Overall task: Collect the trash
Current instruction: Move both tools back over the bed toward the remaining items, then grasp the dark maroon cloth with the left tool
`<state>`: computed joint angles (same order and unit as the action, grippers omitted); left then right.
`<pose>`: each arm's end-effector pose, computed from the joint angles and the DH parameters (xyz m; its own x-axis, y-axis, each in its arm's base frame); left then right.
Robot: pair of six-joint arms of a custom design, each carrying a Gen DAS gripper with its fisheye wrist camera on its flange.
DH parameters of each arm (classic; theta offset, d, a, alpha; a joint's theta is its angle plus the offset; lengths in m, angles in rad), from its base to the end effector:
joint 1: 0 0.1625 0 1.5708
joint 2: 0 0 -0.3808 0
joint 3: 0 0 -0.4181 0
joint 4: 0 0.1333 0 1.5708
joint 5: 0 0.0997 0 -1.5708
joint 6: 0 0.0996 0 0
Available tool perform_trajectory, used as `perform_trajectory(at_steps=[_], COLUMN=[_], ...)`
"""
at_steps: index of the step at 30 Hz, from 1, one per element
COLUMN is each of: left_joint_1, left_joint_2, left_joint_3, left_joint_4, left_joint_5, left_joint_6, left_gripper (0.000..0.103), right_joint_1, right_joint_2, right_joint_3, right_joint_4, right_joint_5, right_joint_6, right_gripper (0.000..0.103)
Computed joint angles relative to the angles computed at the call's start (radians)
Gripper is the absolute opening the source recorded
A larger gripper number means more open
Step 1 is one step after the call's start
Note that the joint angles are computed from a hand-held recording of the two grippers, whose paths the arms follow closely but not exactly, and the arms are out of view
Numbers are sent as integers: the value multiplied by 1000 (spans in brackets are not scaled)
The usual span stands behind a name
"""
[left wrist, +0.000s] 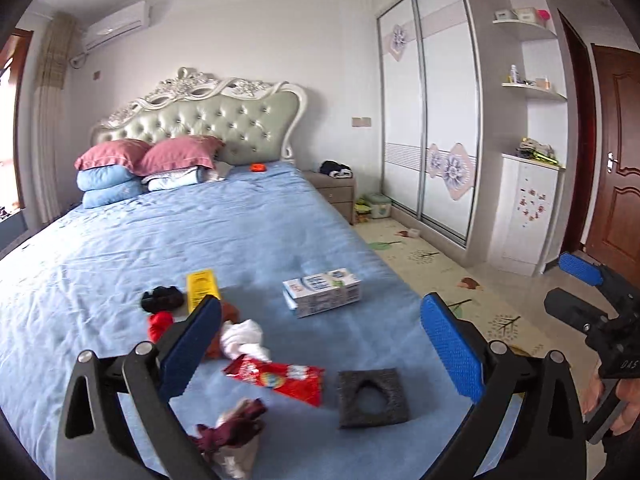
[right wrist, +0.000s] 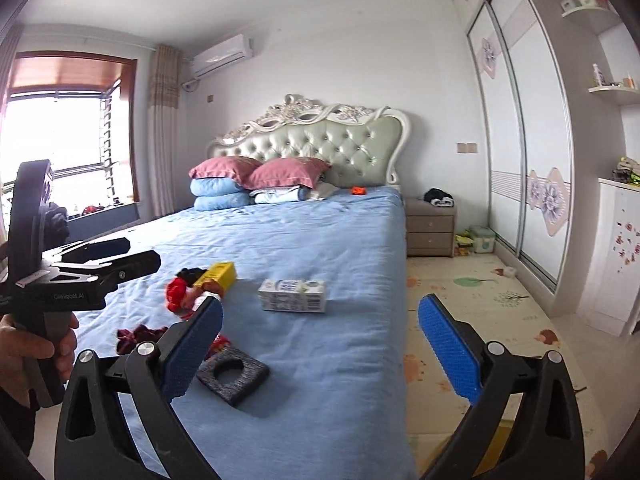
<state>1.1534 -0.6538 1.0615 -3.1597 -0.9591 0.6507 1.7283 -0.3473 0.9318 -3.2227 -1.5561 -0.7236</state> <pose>-0.1499 -0.8080 0.2896 -0.6735 0.0880 -0.7339 0.7063 0.3694 -0.6039 0.2652 -0.8105 0.1007 -0.6885 -0.4425 0.5746 -0.7092 0.2448 -0.6612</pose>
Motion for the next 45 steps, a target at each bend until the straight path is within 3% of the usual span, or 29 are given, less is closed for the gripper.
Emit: perform_trajectory(at_steps=[5,12,20,29,32,36,40,45], left_joint_1=[35,92,148,210,219,232,237,241], left_joint_2=[-91,-138,-128,-100,-98,-89,-91,-94], left_joint_3=[102,175,139,43,14,-39,-43,-48], left_joint_4=[-21,-28,66,270,341,497,576,609], left_joint_5=[0,-97,-130,-171,-207,-260,-284,-294], left_joint_6=[10,28,23,-5,-30,-81,-70,-99], left_gripper=[99,99,99,98,92,77,76,55], right_joint_1=[39,75,97,104,103,101,98,93], right_joint_2=[63,145,218,283,304,324,330,330], right_joint_3=[-65,-145,-228,-328,-366,-408,-425,-432], right_joint_4=[65,73,77,148,178,212,227,240], right_joint_5=[24,-15,-67,-110,-122,-129,-130,-129], right_joint_6=[-21,-29,-8,3,6,13,14,29], right_gripper=[95,95,95,95,95,95,95,95])
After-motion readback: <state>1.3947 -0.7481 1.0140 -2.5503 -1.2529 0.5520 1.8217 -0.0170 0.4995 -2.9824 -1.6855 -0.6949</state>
